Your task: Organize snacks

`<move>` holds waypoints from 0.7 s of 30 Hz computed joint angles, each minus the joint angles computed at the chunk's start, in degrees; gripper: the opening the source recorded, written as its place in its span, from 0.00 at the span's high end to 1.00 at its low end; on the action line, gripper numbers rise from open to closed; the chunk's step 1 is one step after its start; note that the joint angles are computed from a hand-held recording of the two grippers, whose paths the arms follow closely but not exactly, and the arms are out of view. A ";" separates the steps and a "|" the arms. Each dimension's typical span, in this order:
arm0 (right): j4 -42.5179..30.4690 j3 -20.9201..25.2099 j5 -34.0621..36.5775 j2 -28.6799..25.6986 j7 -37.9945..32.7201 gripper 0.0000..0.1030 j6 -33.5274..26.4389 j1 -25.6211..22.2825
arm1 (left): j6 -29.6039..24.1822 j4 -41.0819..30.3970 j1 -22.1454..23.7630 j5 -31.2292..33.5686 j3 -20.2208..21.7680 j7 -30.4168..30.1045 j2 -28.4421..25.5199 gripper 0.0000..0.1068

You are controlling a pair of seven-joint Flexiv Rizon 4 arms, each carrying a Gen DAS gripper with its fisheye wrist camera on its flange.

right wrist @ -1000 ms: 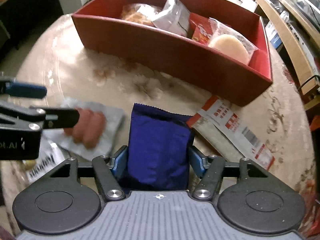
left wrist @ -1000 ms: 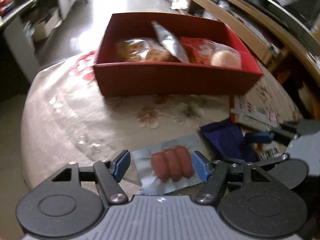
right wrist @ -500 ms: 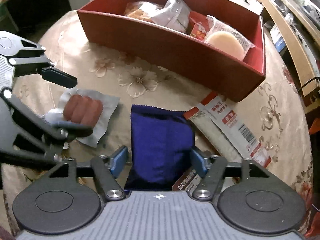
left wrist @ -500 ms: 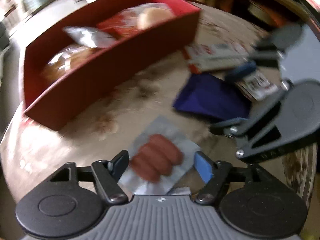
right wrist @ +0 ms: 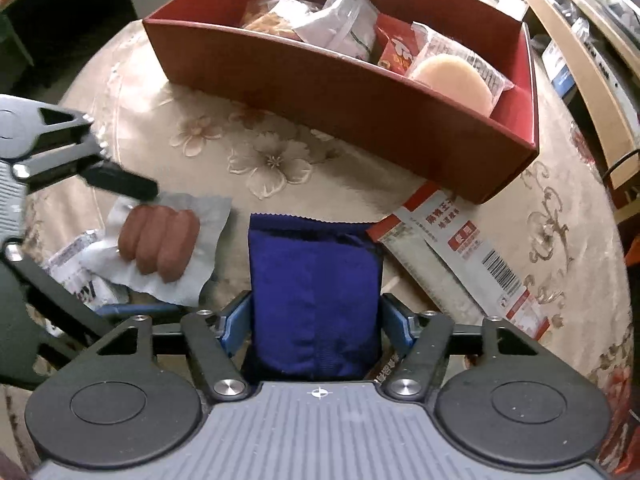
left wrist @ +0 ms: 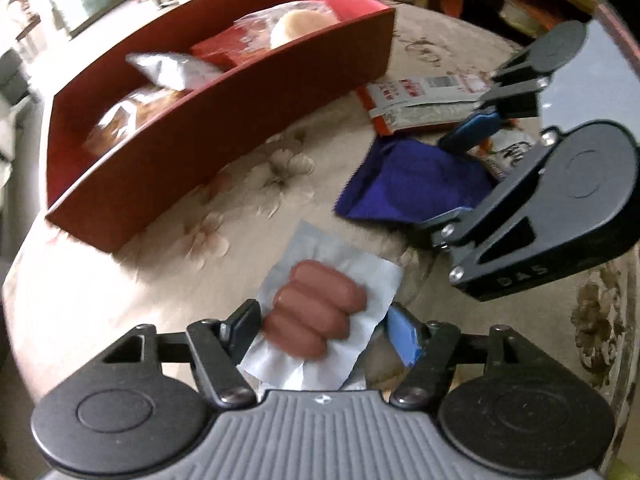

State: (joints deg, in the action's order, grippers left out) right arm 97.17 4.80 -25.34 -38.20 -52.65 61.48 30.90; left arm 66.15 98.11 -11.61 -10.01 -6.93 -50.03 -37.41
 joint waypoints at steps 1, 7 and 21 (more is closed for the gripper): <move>0.27 -0.19 -0.36 0.21 0.03 0.29 -0.01 0.25 | 0.37 0.36 -0.67 0.19 0.84 -1.52 0.25 0.35; 3.12 -0.91 -1.38 2.34 2.21 0.36 2.33 0.40 | 1.18 1.46 -2.28 1.83 3.23 -7.88 1.46 0.37; 1.49 0.36 0.13 0.23 2.80 0.26 2.30 -0.64 | -3.36 -2.91 -1.23 2.98 2.87 -14.24 -1.03 0.23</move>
State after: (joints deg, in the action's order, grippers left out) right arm 98.66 5.16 -25.21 -37.97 -49.85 63.78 30.26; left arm 62.79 95.20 -12.85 -7.03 -4.06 -64.27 -38.44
